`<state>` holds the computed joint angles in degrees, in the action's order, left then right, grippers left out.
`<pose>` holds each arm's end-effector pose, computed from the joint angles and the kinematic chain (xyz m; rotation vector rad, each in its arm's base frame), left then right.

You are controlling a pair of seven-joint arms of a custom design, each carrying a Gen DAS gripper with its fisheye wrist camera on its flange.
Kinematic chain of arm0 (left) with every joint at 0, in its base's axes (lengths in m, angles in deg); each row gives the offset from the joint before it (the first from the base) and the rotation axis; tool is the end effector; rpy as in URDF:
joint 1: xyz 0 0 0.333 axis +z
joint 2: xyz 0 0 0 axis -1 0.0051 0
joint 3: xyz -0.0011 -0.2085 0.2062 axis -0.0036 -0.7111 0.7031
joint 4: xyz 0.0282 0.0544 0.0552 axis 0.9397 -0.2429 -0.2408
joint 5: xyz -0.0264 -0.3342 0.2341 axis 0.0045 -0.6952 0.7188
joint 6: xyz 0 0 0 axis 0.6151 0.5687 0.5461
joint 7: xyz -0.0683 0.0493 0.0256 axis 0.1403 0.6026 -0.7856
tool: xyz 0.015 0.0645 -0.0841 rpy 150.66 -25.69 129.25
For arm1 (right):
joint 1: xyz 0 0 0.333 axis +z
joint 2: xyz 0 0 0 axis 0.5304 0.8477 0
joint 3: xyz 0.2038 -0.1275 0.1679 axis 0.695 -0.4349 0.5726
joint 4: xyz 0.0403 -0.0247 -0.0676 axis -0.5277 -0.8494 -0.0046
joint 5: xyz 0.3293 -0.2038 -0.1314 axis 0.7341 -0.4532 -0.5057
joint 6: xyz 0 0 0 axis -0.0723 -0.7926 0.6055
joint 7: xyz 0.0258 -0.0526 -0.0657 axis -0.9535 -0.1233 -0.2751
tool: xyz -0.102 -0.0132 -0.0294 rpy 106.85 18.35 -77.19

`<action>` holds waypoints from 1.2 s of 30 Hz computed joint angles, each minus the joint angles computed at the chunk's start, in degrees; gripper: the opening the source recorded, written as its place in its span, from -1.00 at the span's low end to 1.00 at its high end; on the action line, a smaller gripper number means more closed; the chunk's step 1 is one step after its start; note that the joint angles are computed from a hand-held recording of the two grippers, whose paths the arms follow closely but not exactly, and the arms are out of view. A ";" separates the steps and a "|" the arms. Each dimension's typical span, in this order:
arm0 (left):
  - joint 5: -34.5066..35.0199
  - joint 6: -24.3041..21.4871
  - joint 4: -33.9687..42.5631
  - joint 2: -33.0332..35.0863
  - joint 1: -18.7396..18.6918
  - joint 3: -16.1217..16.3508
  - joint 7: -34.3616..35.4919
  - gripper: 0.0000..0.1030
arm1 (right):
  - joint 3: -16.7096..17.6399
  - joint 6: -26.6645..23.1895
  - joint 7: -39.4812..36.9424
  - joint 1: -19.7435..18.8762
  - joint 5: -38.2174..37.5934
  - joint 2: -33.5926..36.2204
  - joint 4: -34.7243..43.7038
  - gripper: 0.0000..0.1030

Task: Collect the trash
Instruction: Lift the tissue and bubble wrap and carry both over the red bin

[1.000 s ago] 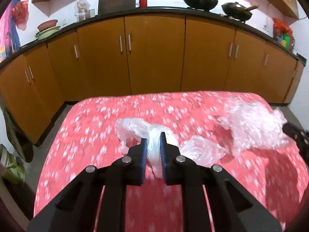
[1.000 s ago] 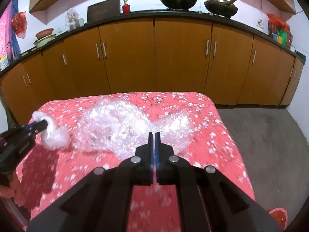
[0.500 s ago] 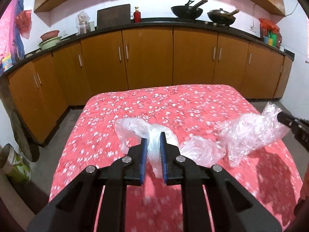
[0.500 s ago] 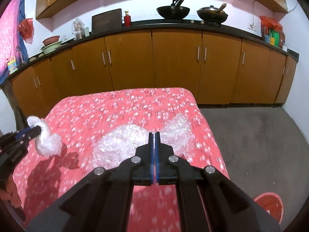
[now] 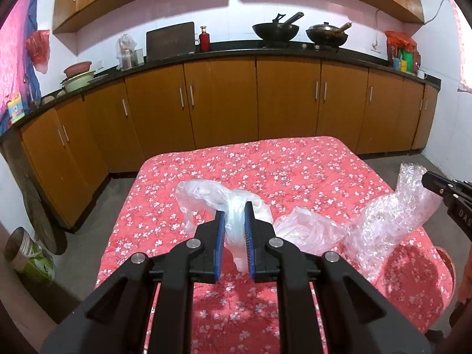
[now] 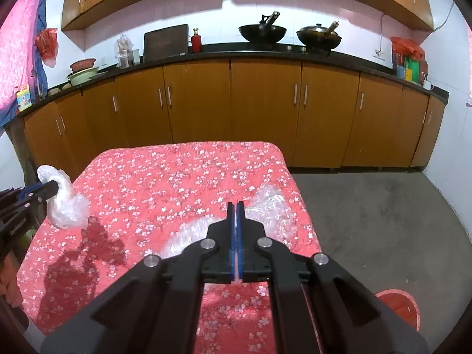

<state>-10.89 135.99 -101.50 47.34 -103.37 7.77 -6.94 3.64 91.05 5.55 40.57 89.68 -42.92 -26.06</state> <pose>0.5783 -0.2410 0.5490 -1.8556 1.1517 -0.5422 0.6759 0.1275 0.5739 -1.9269 1.0197 -0.5070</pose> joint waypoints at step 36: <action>1.99 3.76 12.85 10.83 -5.49 0.84 3.16 -0.75 | -2.44 -2.65 -6.72 -7.62 10.58 0.87 3.88 -0.95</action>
<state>-8.90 139.75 -88.65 58.17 -108.86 8.61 -3.78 1.20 88.40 -1.17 32.95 100.26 -42.05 -22.18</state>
